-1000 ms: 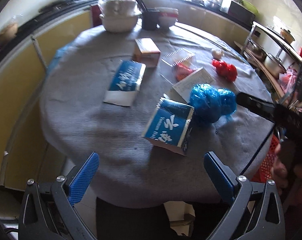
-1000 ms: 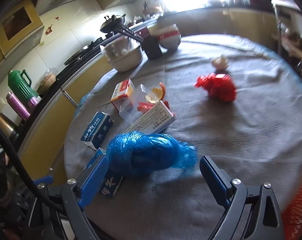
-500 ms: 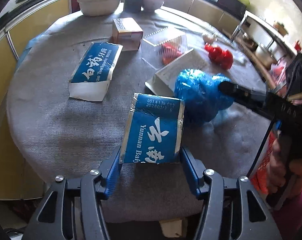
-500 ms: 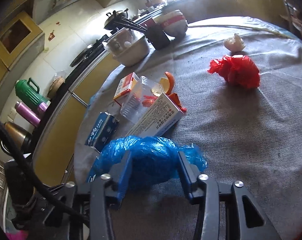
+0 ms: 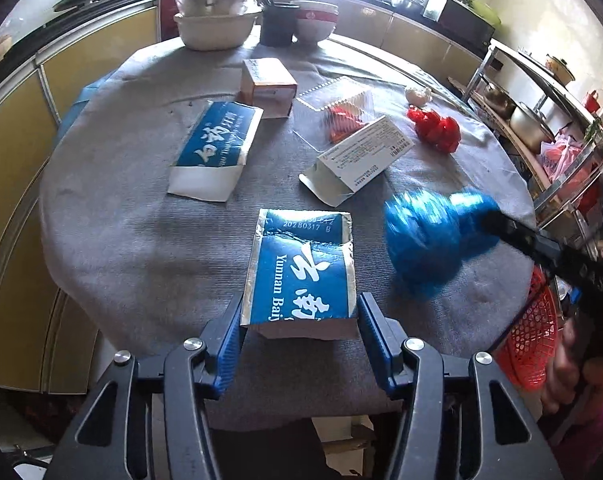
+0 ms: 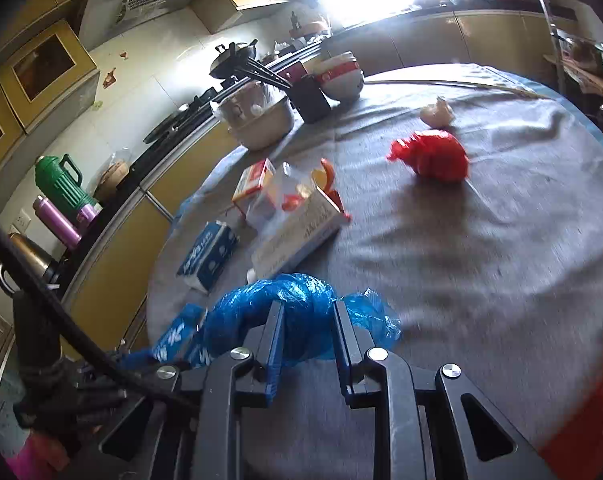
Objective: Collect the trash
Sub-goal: 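Lift the blue plastic bag with the right tool toward the red basket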
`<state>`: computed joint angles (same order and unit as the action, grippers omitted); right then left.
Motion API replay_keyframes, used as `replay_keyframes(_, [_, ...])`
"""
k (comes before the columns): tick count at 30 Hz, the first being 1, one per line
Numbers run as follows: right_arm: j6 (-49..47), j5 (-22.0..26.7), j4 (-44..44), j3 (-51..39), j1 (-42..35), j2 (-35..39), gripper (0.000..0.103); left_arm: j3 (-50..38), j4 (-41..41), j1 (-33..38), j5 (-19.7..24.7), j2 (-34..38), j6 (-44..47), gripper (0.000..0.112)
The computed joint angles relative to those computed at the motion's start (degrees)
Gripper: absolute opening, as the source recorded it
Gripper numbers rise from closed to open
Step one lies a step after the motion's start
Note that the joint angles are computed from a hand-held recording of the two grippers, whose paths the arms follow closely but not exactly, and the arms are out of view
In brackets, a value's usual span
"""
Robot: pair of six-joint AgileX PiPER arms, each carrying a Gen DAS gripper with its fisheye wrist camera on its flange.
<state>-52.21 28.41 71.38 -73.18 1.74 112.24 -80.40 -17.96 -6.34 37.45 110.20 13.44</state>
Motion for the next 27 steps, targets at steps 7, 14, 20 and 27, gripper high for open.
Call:
replay_keyframes(7, [-12.7,-0.7,13.2,13.6,-1.9,-7.4,0.025,2.3,0.0,0.0,-1.9,-3.2,0.3,0.056])
replay_keyframes(14, [-18.1,-2.1,20.8,19.0,-6.9,-11.6,0.025,5.3,2.0,-3.1,-5.6,-5.1,0.6,0.056])
replay_keyframes(20, [-22.0,0.4,25.9,22.0,-11.9,-14.8,0.023,4.7,1.2,-4.1,-4.8,-5.6,1.4,0.055])
replay_keyframes(27, [-16.5,5.6,21.7,21.7,-15.9,-14.0,0.031,4.0,4.5,-6.9,-5.7,-5.5,-0.9,0.055])
